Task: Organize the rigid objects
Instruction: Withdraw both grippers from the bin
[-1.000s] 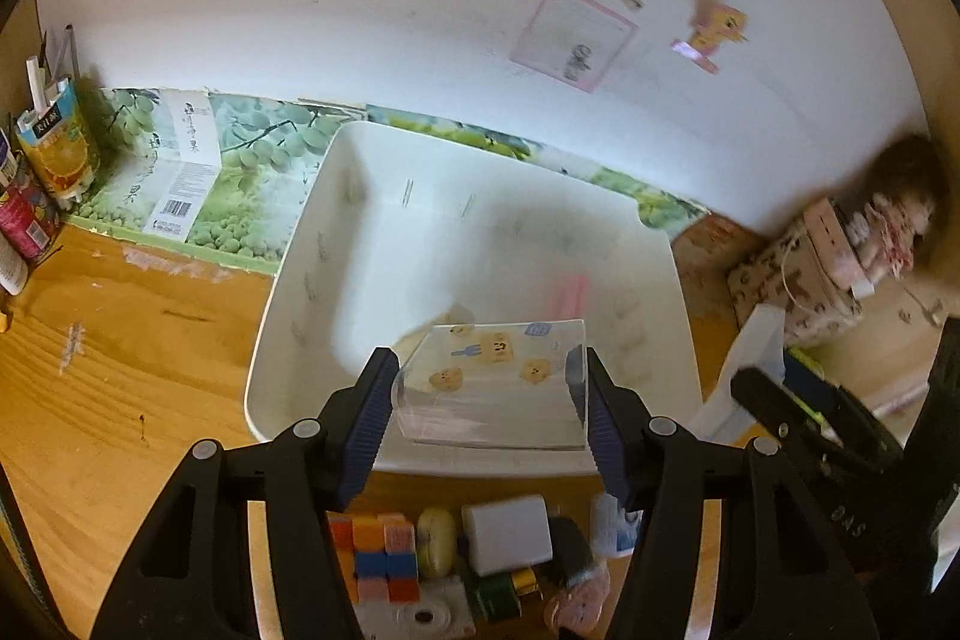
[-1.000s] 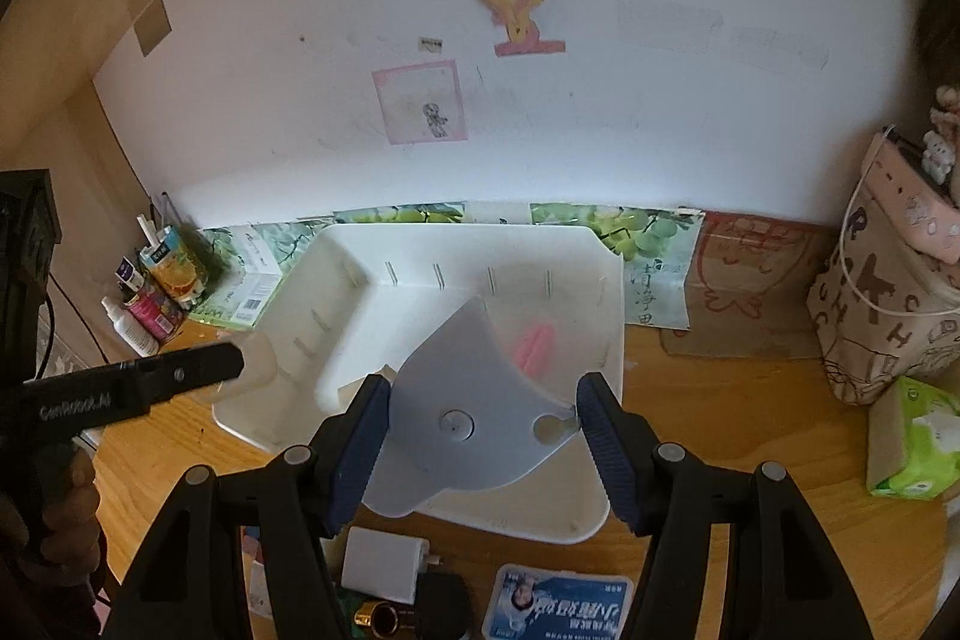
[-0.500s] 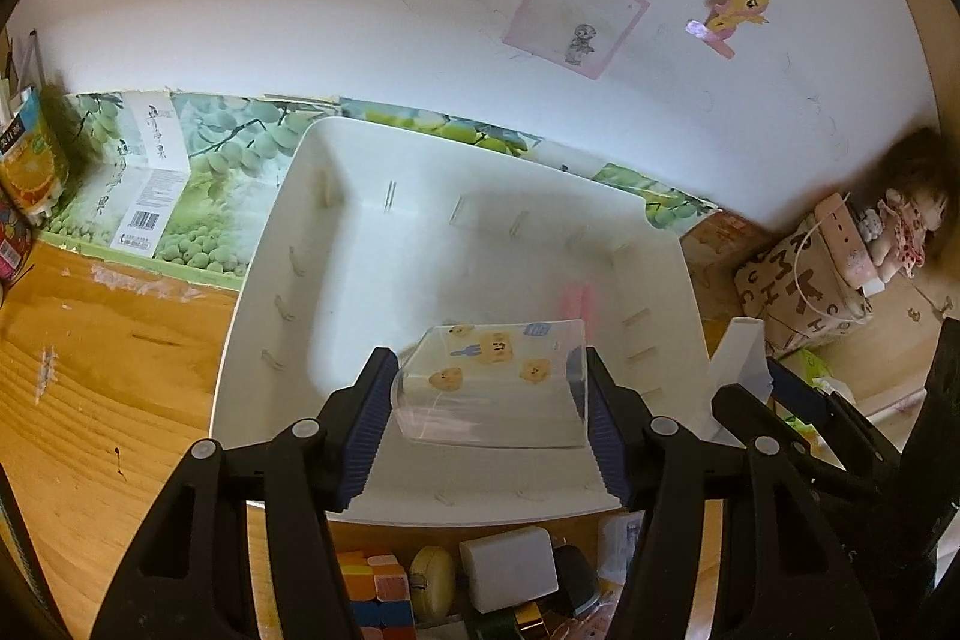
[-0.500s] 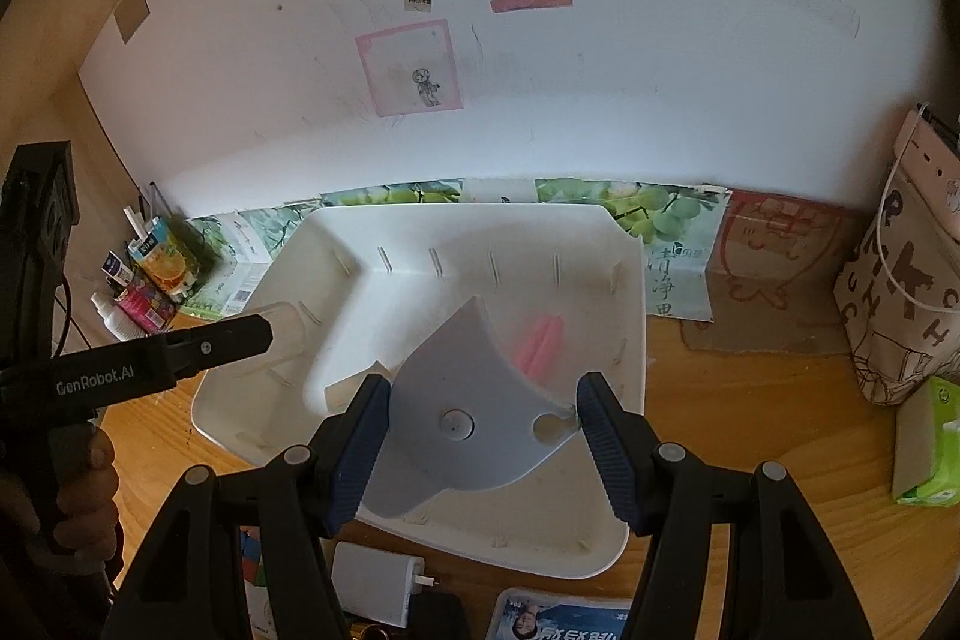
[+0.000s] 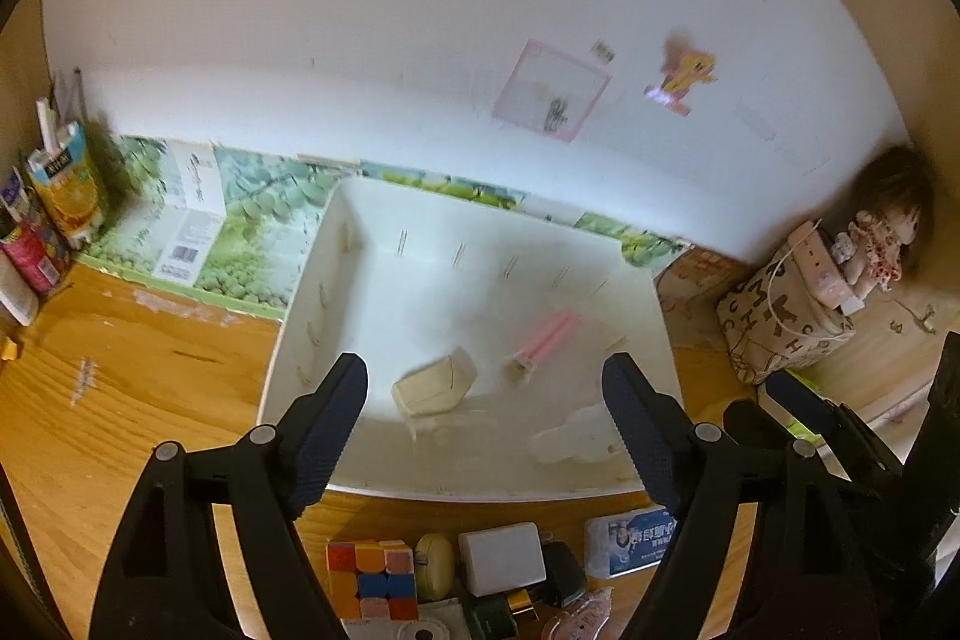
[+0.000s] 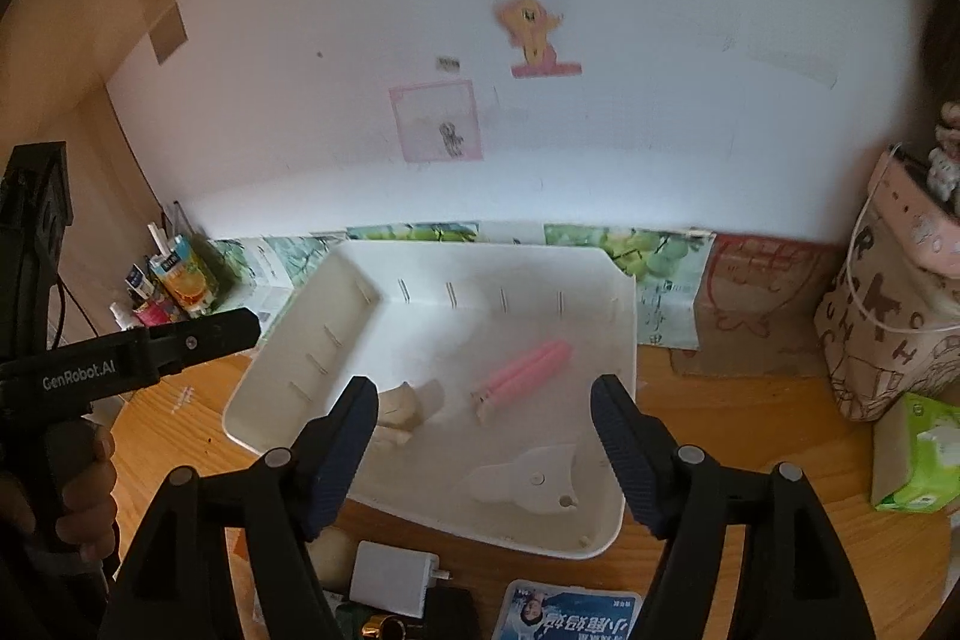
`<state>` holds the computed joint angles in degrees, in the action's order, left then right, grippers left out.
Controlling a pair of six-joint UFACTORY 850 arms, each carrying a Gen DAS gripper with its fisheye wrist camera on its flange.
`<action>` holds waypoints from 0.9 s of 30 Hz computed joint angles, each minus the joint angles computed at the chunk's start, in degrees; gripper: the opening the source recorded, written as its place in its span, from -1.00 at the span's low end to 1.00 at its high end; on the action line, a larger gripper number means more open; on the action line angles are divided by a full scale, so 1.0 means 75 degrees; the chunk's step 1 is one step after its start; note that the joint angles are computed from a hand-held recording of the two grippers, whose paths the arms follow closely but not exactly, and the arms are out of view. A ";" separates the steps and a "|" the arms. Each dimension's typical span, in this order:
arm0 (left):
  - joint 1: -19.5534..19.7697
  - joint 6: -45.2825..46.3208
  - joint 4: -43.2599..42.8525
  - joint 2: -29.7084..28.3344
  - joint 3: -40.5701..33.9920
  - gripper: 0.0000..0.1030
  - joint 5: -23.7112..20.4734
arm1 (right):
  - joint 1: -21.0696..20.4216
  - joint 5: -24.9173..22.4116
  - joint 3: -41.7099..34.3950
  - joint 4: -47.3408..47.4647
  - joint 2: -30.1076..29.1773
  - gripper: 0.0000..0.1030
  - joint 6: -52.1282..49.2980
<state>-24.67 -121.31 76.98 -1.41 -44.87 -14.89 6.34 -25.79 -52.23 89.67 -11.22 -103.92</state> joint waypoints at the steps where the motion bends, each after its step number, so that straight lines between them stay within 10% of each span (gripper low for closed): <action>1: -0.0071 -0.0059 0.0050 0.0102 0.0046 0.62 -0.0125 | -0.0017 -0.0019 0.0057 0.0083 0.0078 0.45 -0.0081; 27: -0.2041 -0.1251 0.0054 0.2341 0.1391 0.67 -0.2961 | -0.0996 -0.1234 0.2160 0.2348 0.2640 0.56 -0.2444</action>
<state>-39.98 -130.70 77.38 16.15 -34.44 -37.10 -1.14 -35.04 -36.02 107.28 8.58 -122.25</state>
